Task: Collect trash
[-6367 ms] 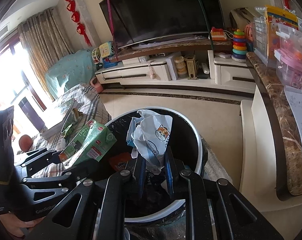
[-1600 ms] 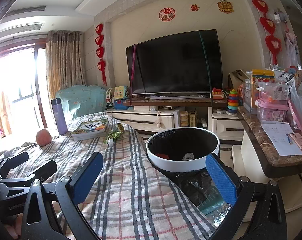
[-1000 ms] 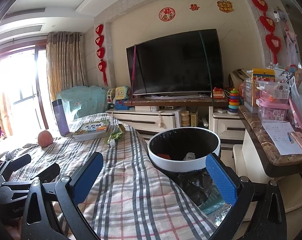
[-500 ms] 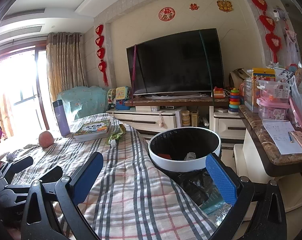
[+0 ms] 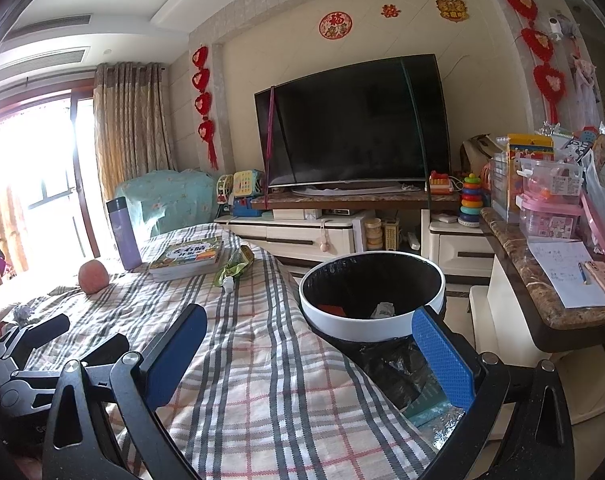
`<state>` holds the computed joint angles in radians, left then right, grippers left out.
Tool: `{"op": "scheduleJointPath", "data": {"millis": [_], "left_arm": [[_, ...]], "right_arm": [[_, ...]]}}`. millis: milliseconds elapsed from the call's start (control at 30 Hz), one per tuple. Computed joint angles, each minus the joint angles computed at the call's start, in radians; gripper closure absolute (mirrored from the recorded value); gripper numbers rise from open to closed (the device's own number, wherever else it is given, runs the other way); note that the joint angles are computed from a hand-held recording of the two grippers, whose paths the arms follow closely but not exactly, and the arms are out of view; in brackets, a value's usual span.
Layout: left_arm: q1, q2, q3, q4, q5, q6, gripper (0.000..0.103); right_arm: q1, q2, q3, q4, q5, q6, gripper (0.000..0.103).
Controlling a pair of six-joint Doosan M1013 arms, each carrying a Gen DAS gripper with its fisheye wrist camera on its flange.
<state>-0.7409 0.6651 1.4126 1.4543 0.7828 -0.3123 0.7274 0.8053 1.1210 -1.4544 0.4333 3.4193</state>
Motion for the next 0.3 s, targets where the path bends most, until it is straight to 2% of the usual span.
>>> {"op": "scheduleJointPath", "data": {"millis": [300], "left_arm": [[0.011,-0.007,0.001,-0.023,-0.035,-0.002,0.001]], "right_arm": [[-0.004,0.01,-0.019,0.076,-0.015,-0.078,0.0]]}}
